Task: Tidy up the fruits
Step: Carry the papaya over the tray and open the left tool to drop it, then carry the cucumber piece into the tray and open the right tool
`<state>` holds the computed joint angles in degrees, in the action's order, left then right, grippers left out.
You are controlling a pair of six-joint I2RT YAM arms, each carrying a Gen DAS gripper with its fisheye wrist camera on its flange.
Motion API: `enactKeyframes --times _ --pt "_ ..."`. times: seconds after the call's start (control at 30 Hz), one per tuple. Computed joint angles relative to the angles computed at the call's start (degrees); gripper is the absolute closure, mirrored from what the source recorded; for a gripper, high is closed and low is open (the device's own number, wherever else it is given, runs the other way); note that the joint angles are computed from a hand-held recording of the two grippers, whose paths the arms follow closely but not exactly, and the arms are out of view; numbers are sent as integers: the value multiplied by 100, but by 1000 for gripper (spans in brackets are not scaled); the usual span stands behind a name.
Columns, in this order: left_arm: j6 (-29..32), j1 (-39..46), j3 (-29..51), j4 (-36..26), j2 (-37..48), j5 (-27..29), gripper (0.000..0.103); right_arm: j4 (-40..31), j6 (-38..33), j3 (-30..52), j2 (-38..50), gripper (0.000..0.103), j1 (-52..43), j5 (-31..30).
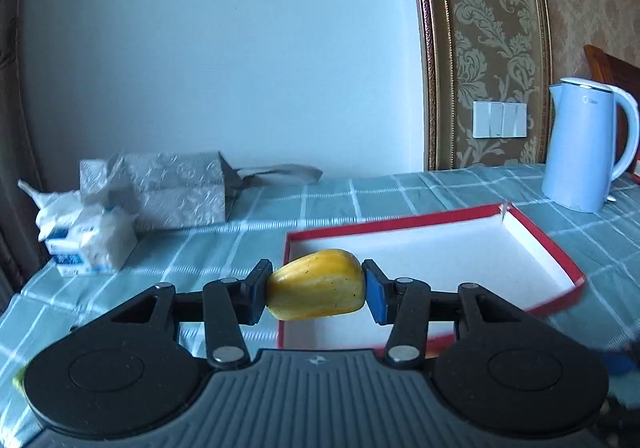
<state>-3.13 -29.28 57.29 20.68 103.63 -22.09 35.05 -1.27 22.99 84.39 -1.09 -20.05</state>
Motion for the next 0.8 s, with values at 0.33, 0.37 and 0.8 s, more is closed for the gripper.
enactKeyframes --times 0.33,0.37,0.8 --pt "-296 100 2025 -1045 1647 19 55 292 204 -9 160 68 -255 -186" --pt "-312 129 2080 -1057 1718 40 51 317 223 -17 163 68 -267 -203" --pt "-470 144 1099 -860 1042 17 19 540 408 -86 179 68 -375 -158"
